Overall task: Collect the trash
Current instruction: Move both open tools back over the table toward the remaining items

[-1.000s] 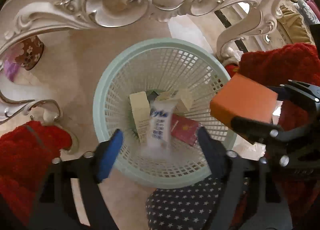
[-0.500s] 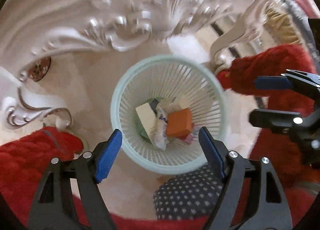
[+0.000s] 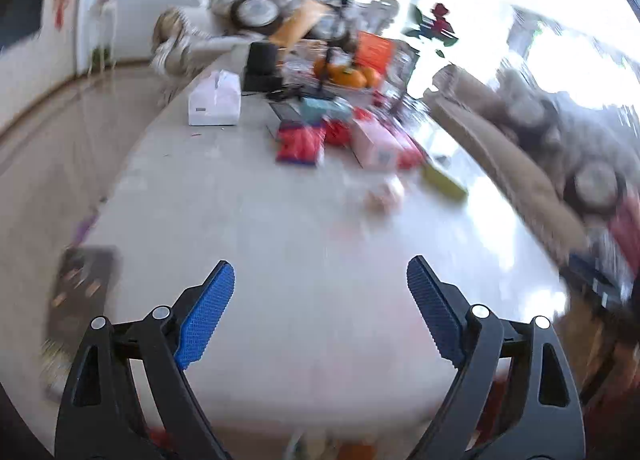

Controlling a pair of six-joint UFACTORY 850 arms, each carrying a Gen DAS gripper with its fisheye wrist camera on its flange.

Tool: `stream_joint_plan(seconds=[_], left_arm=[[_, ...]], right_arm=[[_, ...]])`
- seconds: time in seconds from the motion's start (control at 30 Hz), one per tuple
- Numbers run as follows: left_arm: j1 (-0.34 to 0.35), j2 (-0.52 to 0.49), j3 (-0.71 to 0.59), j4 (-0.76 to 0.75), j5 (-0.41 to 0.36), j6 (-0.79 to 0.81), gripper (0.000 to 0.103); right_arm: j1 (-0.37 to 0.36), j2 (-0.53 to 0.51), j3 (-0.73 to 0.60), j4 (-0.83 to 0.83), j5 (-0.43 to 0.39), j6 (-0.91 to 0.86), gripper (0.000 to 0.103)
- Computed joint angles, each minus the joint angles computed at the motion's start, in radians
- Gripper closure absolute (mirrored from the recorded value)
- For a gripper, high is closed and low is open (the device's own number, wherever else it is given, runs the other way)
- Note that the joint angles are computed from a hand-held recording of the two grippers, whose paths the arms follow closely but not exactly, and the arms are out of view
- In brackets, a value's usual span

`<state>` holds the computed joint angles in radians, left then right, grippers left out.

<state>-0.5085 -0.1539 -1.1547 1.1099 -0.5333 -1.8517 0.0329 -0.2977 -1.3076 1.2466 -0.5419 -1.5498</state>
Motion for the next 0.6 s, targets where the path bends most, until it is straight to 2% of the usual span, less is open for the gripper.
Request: stream_joint_plan(seconds=[0.03, 0.13, 0.2, 0.27, 0.33, 0.47, 0.6], left_arm=[[0.044, -0.06, -0.064, -0.056, 0.011, 0.049, 0.017], [0.096, -0.203, -0.241, -0.127, -0.081, 0.213, 0.017], [0.13, -0.299, -0.361, -0.176, -0.103, 0.35, 0.017], [0.178, -0.383, -0.47, -0.341, -0.058, 0.514, 0.017], [0.213, -0.429, -0.524, -0.456, -0.021, 0.612, 0.017], [0.229, -0.561, -0.7, -0.482, -0.138, 0.665, 0.017], [0.249, -0.634, -0.798, -0.506, -0.168, 0.682, 0.017]], right_arm=[[0.007, -0.063, -0.079, -0.049, -0.01, 0.04, 0.027], [0.034, -0.189, -0.254, -0.186, 0.002, 0.149, 0.027], [0.055, -0.281, -0.38, -0.28, 0.016, 0.235, 0.027], [0.065, -0.358, -0.49, -0.36, -0.013, 0.334, 0.027], [0.065, -0.408, -0.566, -0.413, -0.048, 0.4, 0.027], [0.086, -0.51, -0.722, -0.533, -0.075, 0.49, 0.027], [0.097, -0.612, -0.888, -0.633, -0.158, 0.581, 0.027]])
